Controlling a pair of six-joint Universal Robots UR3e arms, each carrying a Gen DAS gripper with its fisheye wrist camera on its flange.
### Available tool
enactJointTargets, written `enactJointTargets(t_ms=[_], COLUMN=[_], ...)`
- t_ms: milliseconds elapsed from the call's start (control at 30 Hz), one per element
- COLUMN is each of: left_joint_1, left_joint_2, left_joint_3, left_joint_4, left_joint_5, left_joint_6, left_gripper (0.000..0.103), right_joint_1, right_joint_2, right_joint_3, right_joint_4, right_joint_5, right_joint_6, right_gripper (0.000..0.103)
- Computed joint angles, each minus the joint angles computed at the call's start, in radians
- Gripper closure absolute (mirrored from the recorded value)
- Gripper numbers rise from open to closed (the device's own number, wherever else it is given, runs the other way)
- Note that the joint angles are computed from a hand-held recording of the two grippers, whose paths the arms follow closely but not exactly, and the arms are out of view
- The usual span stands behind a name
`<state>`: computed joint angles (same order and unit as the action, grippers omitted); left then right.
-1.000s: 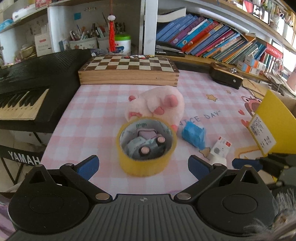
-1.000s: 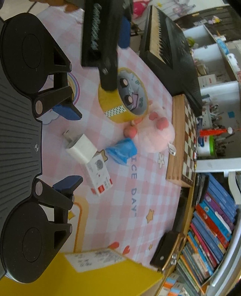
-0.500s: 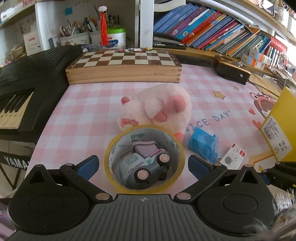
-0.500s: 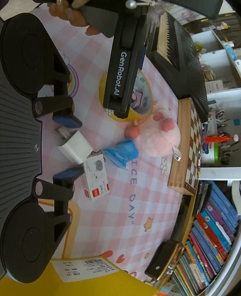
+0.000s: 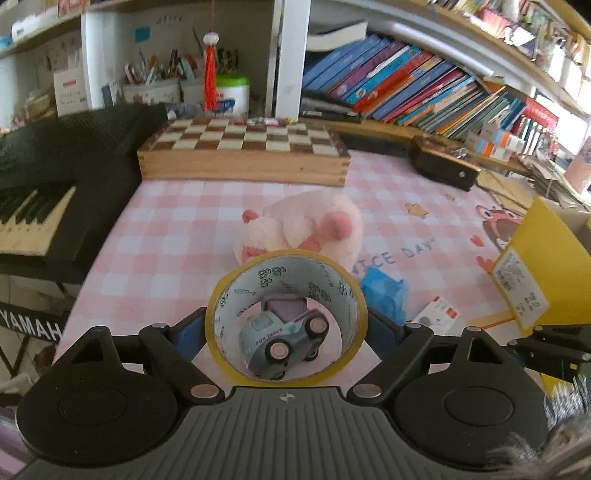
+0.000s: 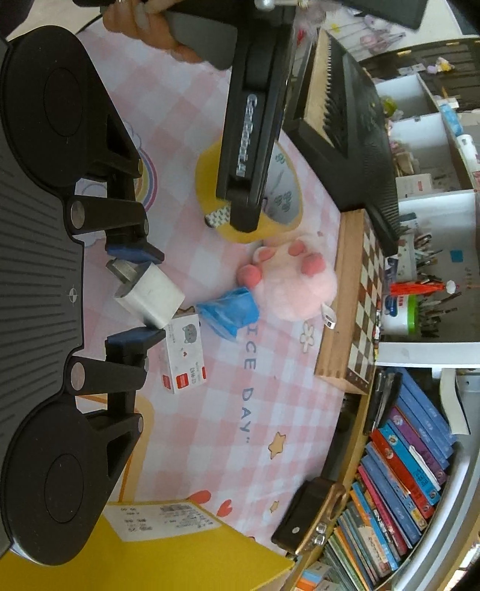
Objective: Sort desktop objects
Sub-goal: 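Grasp the yellow tape roll rim with the left tool while the right tool grasps the white charger, then carry the tape roll and charger with both tools up toward the yellow box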
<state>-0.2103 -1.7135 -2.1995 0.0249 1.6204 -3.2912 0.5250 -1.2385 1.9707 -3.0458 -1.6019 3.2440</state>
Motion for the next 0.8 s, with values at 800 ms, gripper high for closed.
enactJointTargets(t_ms=[800], left_joint_1=[0.045], left_joint_2=[0.562], left_joint_3=[-0.281], left_joint_4=[-0.218], left_joint_5=[-0.165], left_joint_6=[0.098], left_gripper=[0.017], right_joint_1=[0.126], right_joint_2=[-0.246], right_joint_3=[0.134], right_joint_4=[0.075], right_joint_5=[-0.15], right_joint_6=[0.209], right_gripper=[0.067])
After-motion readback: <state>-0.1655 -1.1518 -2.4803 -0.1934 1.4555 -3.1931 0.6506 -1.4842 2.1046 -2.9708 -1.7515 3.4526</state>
